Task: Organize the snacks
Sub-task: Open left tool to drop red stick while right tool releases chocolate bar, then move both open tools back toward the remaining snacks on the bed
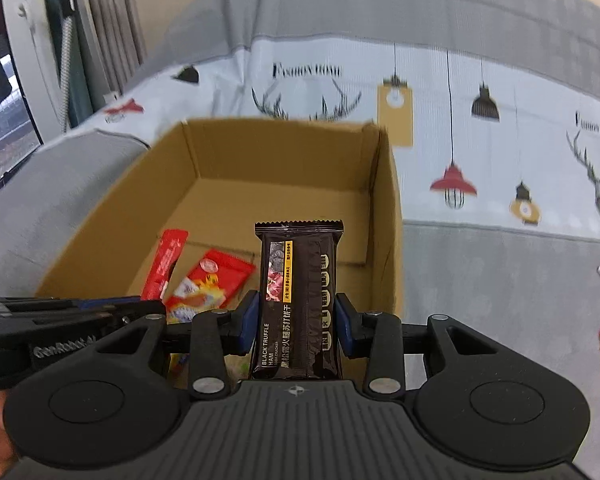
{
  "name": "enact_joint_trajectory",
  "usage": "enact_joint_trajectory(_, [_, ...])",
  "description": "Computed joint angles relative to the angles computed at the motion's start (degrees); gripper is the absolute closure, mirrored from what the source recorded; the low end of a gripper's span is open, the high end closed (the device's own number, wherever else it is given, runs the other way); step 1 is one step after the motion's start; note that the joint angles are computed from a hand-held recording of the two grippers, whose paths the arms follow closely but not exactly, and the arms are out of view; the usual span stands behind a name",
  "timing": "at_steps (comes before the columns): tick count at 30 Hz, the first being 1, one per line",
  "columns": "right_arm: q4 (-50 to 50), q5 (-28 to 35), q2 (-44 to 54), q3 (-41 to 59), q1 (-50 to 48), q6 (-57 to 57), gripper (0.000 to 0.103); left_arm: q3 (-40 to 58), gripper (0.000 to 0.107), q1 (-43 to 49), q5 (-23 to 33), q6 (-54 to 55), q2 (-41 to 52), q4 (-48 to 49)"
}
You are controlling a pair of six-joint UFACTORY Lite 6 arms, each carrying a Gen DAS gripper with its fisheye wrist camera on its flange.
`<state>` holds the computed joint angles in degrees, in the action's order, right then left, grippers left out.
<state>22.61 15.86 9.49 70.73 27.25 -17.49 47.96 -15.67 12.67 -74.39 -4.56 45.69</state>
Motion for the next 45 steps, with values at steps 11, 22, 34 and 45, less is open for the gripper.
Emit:
enact_joint_trajectory(11, [-0.17, 0.01, 1.42, -0.67, 0.99, -1.55, 0.061, -0.97, 0.086, -0.45, 0.80, -5.13, 0.23, 4.13])
enact_joint_trajectory(22, [25.12, -0.89, -12.43, -12.78, -7.09, -27.20, 0.017, 3.22, 0.018, -12.03, 18.66, -10.13, -5.13, 4.26])
enact_joint_trajectory(34, [45.28, 23.94, -18.01, -17.59, -34.63, -56.06, 0.000, 19.73, 0.012, -30.50, 32.69, -18.65, 9.64, 12.82])
enact_joint_trajectory(45, [48.04, 41.43, -2.65, -13.29, -66.12, -72.88, 0.000, 59.02, 0.004, -35.74, 32.63, 2.62, 41.19, -0.50])
